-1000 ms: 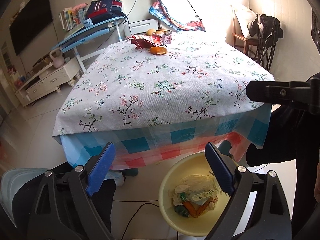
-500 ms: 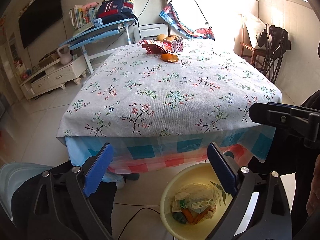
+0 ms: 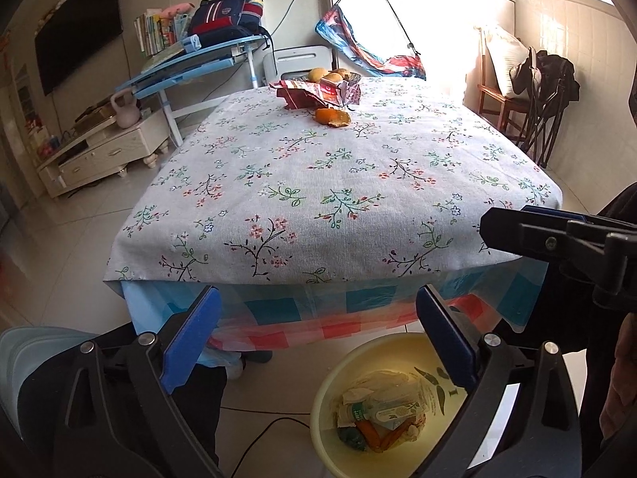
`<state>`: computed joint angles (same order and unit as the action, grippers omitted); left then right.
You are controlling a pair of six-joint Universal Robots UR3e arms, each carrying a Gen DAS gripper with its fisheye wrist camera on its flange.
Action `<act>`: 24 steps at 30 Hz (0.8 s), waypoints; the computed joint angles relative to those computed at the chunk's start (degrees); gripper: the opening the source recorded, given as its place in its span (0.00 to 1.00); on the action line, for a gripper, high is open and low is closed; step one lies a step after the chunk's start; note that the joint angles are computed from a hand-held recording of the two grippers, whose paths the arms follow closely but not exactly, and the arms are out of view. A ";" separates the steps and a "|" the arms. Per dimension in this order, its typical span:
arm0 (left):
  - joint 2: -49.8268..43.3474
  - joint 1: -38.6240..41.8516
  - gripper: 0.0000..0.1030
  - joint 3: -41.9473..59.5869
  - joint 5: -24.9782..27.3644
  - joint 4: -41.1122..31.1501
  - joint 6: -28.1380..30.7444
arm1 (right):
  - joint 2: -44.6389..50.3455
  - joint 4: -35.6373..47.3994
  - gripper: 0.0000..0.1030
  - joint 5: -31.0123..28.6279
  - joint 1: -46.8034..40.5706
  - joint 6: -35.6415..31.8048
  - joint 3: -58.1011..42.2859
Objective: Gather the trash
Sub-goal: 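Move both empty tools back up over the table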
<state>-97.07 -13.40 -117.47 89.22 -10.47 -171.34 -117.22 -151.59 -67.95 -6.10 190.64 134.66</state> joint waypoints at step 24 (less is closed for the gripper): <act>-2.93 7.35 0.93 10.04 -4.91 -8.29 -3.59 | 11.38 5.18 0.70 -0.72 -0.58 -5.89 -13.89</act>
<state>-100.00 -6.05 -107.43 84.31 -18.76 -174.93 -105.83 -146.41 -68.67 -6.68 184.75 120.77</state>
